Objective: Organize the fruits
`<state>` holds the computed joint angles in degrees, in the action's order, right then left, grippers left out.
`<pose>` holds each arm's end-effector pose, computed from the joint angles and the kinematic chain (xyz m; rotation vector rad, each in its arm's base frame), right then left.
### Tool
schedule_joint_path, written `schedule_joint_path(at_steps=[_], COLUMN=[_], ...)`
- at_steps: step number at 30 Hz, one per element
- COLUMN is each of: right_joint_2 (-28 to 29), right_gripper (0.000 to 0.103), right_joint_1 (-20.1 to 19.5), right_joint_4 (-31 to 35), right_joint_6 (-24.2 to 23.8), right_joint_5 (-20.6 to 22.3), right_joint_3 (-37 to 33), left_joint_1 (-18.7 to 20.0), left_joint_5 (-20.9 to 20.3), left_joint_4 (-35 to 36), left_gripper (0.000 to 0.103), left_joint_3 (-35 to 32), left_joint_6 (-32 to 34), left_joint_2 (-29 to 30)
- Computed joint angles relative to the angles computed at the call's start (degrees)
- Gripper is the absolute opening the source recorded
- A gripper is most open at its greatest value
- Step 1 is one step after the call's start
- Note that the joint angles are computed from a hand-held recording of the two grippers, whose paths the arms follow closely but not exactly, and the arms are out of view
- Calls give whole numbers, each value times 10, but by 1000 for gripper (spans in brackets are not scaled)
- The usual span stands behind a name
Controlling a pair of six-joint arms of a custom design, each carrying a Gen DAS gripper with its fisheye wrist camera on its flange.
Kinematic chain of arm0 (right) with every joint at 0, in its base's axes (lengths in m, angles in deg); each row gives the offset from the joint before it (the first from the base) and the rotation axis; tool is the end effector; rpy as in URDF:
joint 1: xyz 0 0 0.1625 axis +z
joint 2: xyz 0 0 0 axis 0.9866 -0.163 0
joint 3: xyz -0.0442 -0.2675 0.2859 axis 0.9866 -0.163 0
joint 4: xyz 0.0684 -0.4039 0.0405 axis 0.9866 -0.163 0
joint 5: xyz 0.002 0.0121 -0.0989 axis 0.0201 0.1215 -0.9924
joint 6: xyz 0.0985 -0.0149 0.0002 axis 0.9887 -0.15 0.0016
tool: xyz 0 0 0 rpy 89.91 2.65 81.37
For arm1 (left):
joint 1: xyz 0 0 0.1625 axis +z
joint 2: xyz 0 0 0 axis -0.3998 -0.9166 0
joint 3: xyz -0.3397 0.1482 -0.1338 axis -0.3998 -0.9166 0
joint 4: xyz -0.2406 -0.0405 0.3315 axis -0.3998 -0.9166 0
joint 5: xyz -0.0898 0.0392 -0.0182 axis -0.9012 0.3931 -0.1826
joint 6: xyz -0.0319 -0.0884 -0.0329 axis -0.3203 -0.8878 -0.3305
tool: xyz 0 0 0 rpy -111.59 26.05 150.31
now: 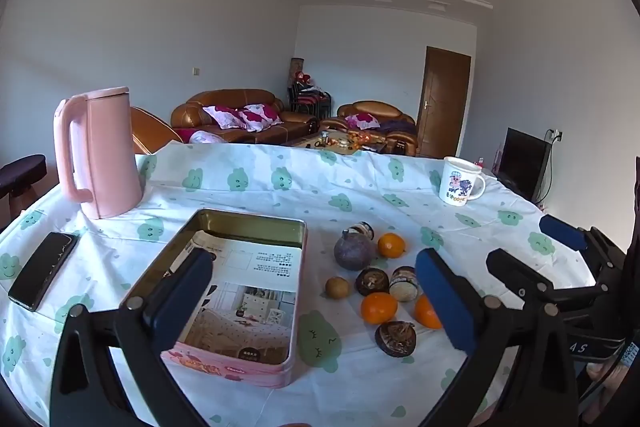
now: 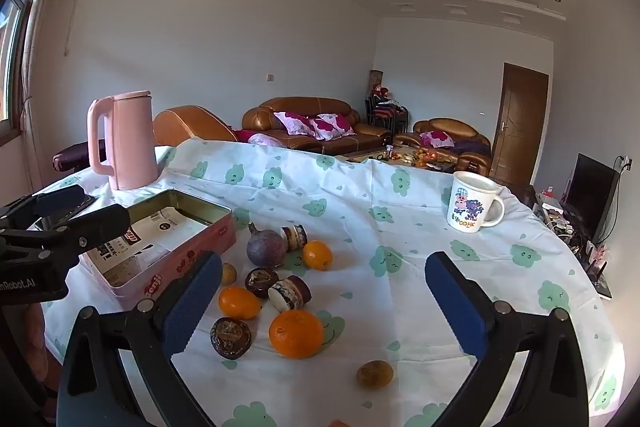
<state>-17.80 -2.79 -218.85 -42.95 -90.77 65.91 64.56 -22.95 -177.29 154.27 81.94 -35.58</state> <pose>0.0047 -0.5975 0.3239 0.7048 -1.9706 1.3082 -0.3843 -0.6077 -0.0399 0.7174 2.2509 -1.3224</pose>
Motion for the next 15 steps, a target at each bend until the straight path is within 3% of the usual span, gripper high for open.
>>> schedule_joint_path(at_steps=[5, 15], right_joint_2=[-5, -10], right_gripper=[102, 102], right_joint_1=[-5, -11], right_joint_4=[0, 2], right_joint_6=[3, 0], right_joint_5=[7, 16], right_joint_3=[6, 10], left_joint_1=[0, -1], left_joint_5=[-1, 3], left_joint_4=[-27, -26], left_gripper=[103, 103], left_joint_3=[-6, 4], left_joint_6=[35, 26], left_joint_2=[8, 2])
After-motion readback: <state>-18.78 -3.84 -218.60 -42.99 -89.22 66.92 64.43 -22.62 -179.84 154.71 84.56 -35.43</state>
